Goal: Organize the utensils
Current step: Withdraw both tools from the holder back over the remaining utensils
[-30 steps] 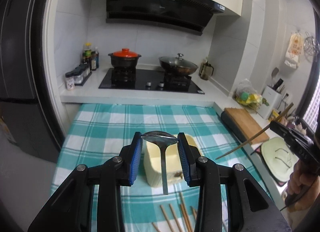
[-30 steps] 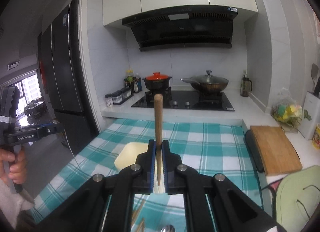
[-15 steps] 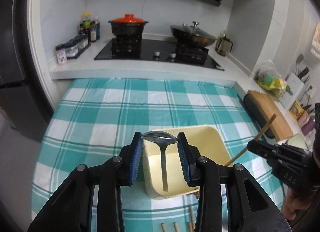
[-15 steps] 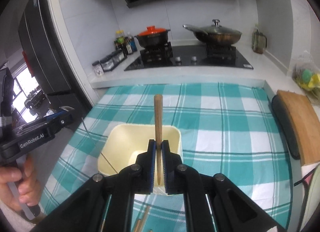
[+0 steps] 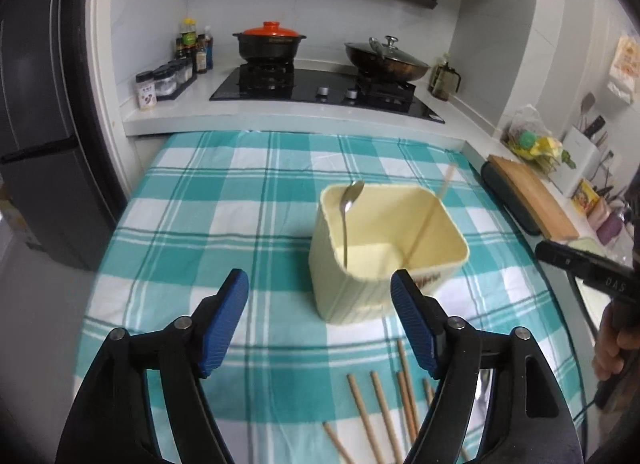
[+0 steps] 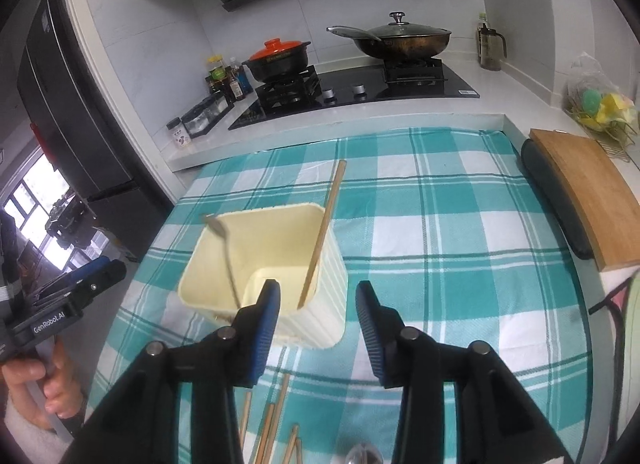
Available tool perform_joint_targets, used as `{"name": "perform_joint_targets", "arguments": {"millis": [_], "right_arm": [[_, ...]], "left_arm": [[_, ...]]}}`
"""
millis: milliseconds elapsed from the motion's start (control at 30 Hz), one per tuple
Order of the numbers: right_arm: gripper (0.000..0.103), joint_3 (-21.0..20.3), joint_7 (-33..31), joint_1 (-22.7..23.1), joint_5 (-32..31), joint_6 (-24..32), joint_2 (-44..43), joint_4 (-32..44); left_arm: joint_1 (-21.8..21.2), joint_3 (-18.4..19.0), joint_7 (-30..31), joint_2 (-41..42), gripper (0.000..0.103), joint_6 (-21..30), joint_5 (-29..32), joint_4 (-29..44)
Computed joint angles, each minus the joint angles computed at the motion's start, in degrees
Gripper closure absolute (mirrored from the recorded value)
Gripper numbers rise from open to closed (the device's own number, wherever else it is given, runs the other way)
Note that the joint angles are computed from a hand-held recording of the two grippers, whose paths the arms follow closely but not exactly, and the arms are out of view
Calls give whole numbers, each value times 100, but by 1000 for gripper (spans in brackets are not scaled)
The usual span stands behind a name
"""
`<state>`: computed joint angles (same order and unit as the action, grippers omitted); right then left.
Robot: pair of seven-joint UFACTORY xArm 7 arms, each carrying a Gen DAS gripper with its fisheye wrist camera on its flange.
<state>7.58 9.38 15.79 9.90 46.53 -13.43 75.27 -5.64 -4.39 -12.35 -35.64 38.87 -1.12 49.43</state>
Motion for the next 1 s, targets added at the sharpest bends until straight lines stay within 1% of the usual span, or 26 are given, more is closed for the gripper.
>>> {"name": "perform_joint_targets", "arguments": {"millis": [100,200,300,367,433,500,567,633,733,800,1000], "right_arm": [[62,-68,-197,65,115,105,-948,-824],[62,2,-278,85,-40,211,-2082,-1814],[62,224,-211,51,-341,240,-3314,-2835],[62,419,-13,29,-503,293,-4168,-3477],[62,616,288,57,-569,435,-5004,-4032],[62,852,645,126,-599,654,-5785,-4479],[62,1093,997,219,-631,976,-6448,-4797],[62,1252,1212,399,-634,1228,-6920,-5020],[62,1443,1324,673,-648,1515,-7224,-5154],[62,1514,1331,783,-674,1578,-7248,-5169],[62,1657,1479,927,-704,1434,-7138,-5172]], "left_arm": [[-95,-38,104,-1158,21,541,59,-807],[-216,-151,48,-2386,21,1220,17,-1625],[-407,-399,-267,-3563,21,1852,-163,-2334],[-563,-653,-588,-4223,21,2186,-290,-2693],[-757,-931,-922,-4663,21,2431,-414,-2917],[-950,-1215,-1275,-4894,21,2616,-522,-3030],[-1117,-1380,-1511,-4927,21,2661,-552,-3077],[-1253,-1509,-1673,-4863,21,2644,-516,-3083],[-1398,-1677,-1848,-4747,21,2646,-349,-3074],[-1470,-1755,-1970,-4673,21,2660,-240,-3059],[-1674,-1877,-2216,-4537,21,2706,50,-3012]]}}
